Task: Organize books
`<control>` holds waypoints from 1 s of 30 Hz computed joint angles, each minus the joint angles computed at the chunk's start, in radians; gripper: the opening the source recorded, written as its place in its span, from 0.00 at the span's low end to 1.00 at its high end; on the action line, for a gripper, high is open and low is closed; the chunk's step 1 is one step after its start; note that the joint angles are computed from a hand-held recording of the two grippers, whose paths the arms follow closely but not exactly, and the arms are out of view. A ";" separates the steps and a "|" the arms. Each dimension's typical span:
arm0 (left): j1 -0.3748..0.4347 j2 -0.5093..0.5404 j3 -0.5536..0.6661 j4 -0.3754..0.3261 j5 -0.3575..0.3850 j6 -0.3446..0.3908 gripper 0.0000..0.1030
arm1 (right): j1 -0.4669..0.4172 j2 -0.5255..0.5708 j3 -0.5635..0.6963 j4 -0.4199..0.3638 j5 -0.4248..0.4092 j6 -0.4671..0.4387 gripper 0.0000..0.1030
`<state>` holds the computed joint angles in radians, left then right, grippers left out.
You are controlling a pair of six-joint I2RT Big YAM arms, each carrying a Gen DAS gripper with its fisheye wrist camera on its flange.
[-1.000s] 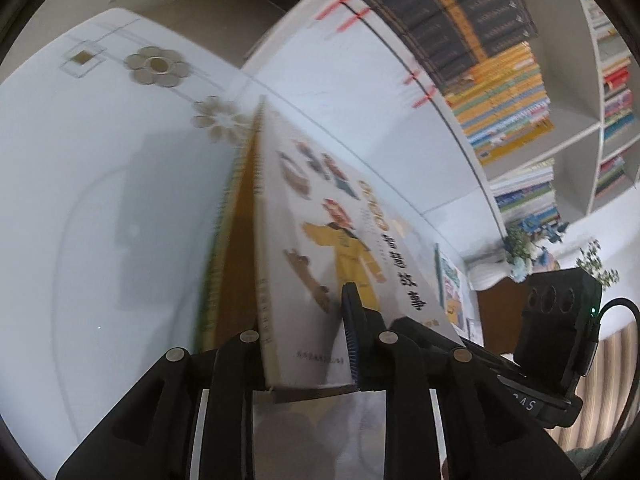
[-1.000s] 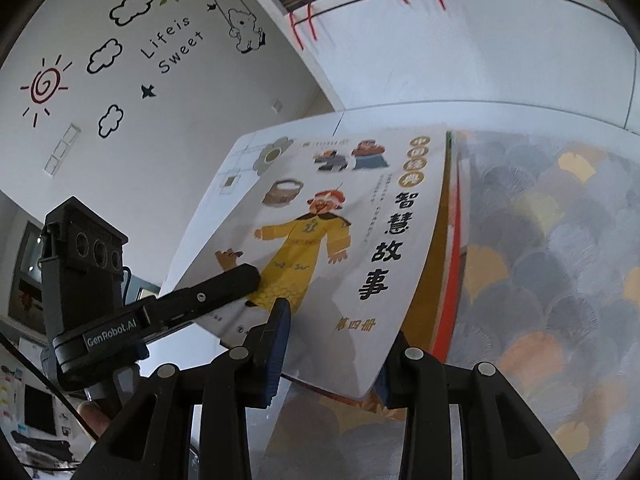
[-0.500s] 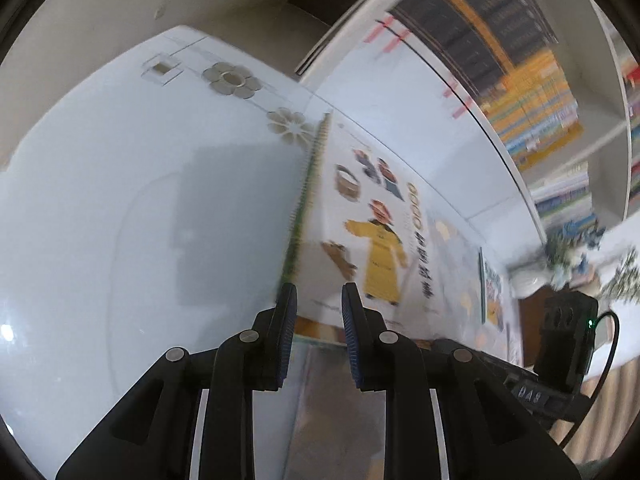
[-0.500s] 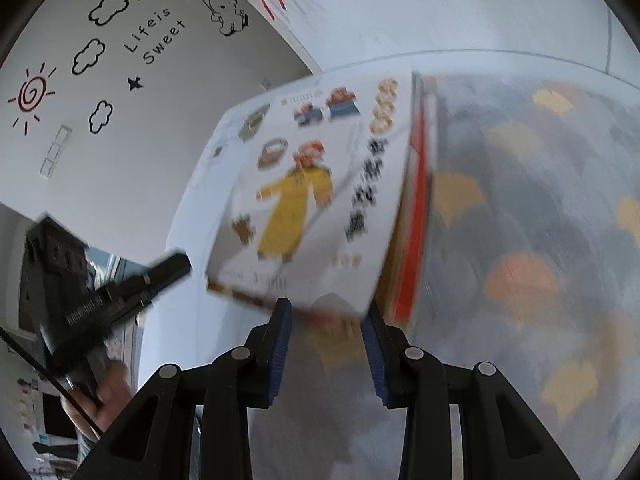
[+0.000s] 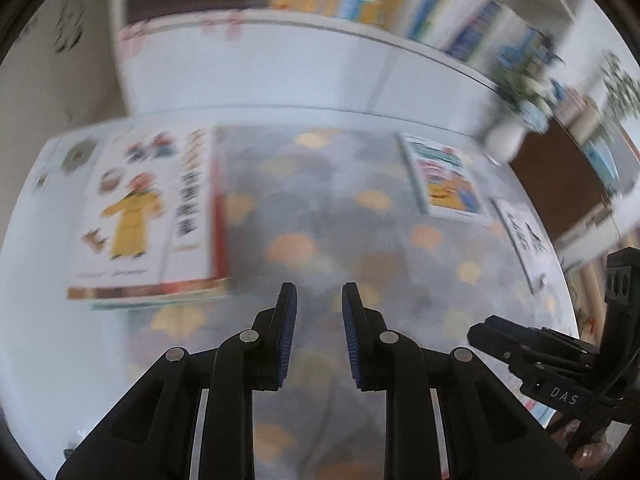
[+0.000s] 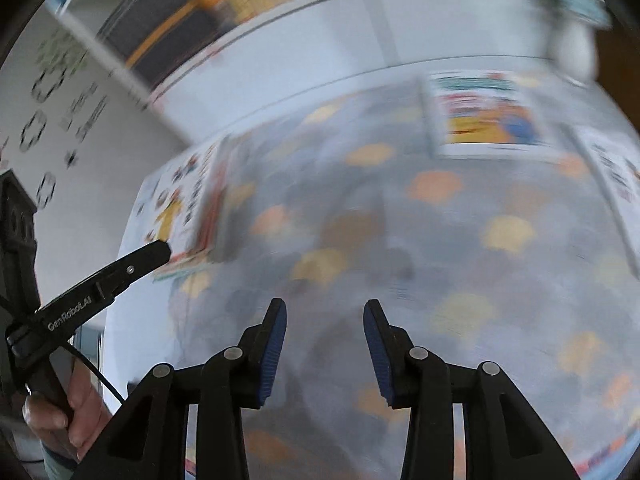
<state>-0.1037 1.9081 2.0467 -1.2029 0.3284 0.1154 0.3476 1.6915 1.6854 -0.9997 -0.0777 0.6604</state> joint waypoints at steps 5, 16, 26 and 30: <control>-0.095 -0.070 -0.040 0.061 -0.096 0.016 0.25 | -0.059 -0.151 -0.141 0.034 0.067 0.006 0.45; -0.272 -0.117 -0.044 0.060 -0.212 -0.044 0.25 | -0.245 -0.316 -0.279 0.065 0.007 -0.073 0.49; -0.391 -0.092 0.008 0.027 -0.300 -0.137 0.25 | -0.379 -0.365 -0.309 0.063 -0.098 -0.179 0.49; -0.421 -0.075 0.038 0.015 -0.330 -0.168 0.25 | -0.424 -0.364 -0.305 0.065 -0.139 -0.223 0.50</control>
<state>-0.5243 1.8333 2.0844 -1.1883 -0.0020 -0.0524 -0.0762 1.3280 1.3799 -0.9344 -0.2171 0.4373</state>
